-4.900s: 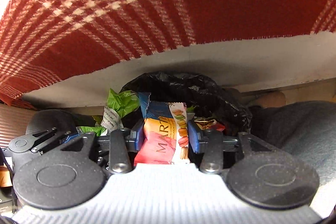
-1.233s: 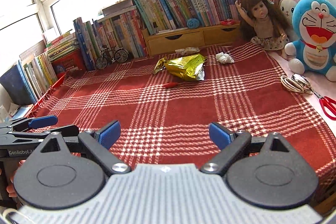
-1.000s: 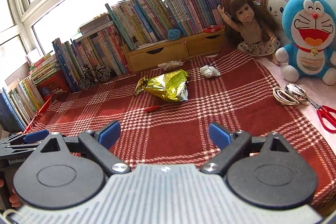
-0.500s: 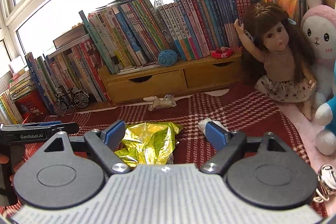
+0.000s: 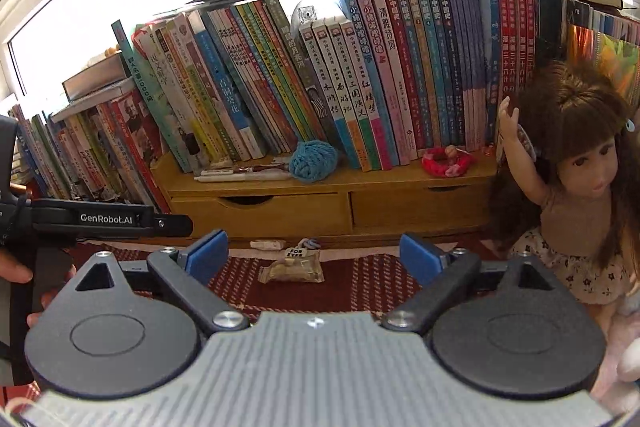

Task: Collect trash
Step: 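Move both open tools toward the gold foil bag on the blanket, then grasp the white paper packet with the left tool while the right tool approaches the clear wrapper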

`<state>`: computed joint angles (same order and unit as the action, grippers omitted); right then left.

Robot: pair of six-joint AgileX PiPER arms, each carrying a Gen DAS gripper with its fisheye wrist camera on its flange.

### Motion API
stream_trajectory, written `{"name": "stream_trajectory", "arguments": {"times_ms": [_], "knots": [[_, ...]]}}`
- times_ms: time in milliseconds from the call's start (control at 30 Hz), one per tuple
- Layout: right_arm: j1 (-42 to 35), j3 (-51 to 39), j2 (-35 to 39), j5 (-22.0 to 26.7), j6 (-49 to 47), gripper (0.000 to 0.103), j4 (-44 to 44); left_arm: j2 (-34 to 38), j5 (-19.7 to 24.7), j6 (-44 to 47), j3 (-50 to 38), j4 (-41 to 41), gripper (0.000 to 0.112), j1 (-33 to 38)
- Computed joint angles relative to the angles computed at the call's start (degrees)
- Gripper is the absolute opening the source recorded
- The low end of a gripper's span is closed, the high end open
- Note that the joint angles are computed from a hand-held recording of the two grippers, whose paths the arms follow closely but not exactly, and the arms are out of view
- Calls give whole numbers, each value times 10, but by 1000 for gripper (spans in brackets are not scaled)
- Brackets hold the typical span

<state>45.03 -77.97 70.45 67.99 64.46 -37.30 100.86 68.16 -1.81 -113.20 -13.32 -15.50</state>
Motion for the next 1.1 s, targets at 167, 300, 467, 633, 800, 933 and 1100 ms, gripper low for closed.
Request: {"name": "stream_trajectory", "arguments": {"times_ms": [167, 300, 467, 633, 800, 933, 1100], "knots": [[-23, 81, 31, -94, 19, 98, -4, 68, -39, -68, -21, 75, 82, -51], [-57, 96, 60, -163, -4, 98, 35, 119, -29, -93, -62, 87, 83, -65], [-78, 93, 92, -193, -61, 98, 78, 155, -27, -93, -72, 92, 83, -78], [-89, 93, 108, -203, -83, 98, 89, 172, -37, -77, -73, 88, 81, -86], [-102, 92, 122, -212, -96, 98, 101, 205, -27, -69, -108, 105, 69, -98], [-109, 89, 131, -222, -111, 98, 113, 207, -27, -65, -109, 133, 56, -110], [-117, 82, 144, -224, -122, 98, 125, 207, 0, -53, -132, 114, 41, -98]]}}
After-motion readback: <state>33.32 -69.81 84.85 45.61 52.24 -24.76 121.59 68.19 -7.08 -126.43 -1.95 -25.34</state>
